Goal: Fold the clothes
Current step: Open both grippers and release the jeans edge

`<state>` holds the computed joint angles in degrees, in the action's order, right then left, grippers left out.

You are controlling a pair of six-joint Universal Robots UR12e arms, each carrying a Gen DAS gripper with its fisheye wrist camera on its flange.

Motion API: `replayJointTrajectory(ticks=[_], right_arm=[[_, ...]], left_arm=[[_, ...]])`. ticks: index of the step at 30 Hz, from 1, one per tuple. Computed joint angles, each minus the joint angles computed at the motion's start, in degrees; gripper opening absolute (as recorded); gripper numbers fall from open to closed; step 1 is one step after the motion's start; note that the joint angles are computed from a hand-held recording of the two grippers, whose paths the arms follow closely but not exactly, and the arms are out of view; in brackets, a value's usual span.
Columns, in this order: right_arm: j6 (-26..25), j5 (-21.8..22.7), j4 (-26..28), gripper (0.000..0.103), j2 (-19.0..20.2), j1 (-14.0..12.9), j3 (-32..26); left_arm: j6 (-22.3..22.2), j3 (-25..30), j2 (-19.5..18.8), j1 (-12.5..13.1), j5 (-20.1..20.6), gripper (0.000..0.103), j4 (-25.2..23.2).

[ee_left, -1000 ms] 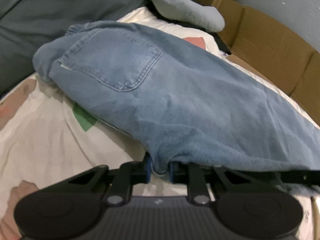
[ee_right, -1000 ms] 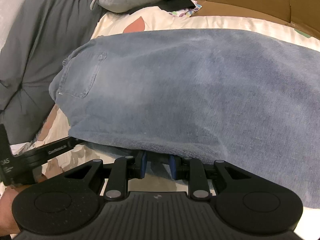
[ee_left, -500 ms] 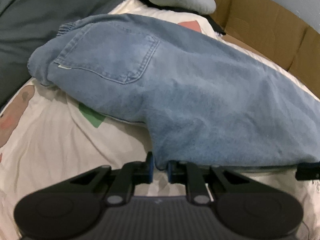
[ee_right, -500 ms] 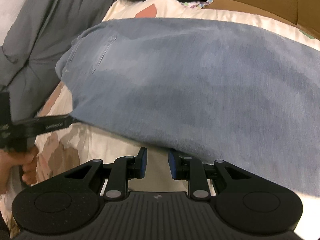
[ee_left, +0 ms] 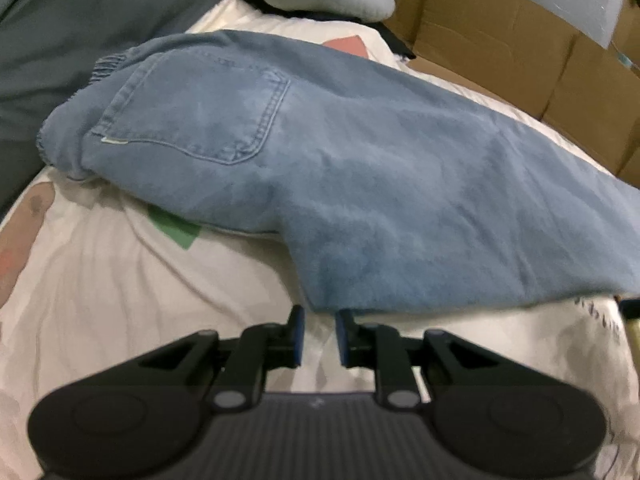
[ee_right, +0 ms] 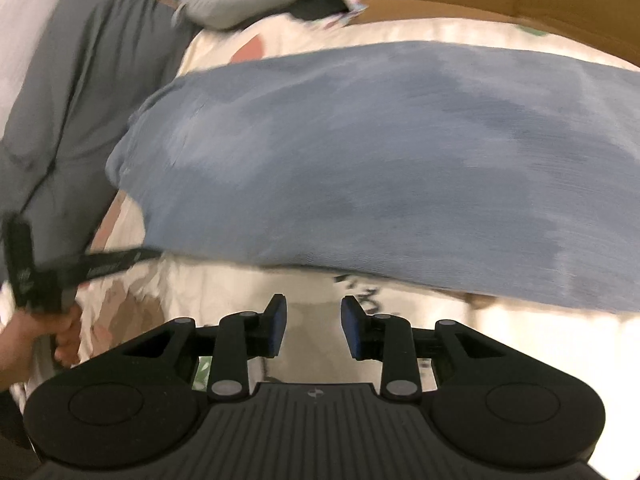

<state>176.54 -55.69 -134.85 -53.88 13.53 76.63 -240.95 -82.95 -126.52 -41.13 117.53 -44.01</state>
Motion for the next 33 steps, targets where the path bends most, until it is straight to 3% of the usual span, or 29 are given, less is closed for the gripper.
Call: replayJointTrajectory(ticks=[2,4,6,10,19,33], right_arm=[[2.3,-0.8,-1.6,0.033,-0.3,-0.6,0.7],[4.4,-1.7,-2.9,0.034,-0.6,-1.2,1.4],[6.4,-2.6,-4.3,0.038,-0.8,-1.8,2.0],[8.3,-4.4,-7.0,0.040,-1.5,-2.9,3.6],[14.7,-9.2,-12.0,0.040,-3.2,-5.5,7.2],[23.9,-22.3,-20.1,0.040,-5.0,-7.8,11.4]], left_arm=[[-0.2,-0.3,0.4,-0.3,0.1,0.027,-0.3],[-1.0,-1.6,1.2,-0.4,0.0,0.047,1.8],[-1.8,-2.4,1.7,-0.6,1.3,0.053,3.1],[-3.1,-2.6,2.0,-0.3,2.0,0.053,4.5],[-8.0,-3.8,1.5,1.0,-0.8,0.053,9.8],[-11.8,-4.8,0.1,2.1,-4.5,0.053,15.0]])
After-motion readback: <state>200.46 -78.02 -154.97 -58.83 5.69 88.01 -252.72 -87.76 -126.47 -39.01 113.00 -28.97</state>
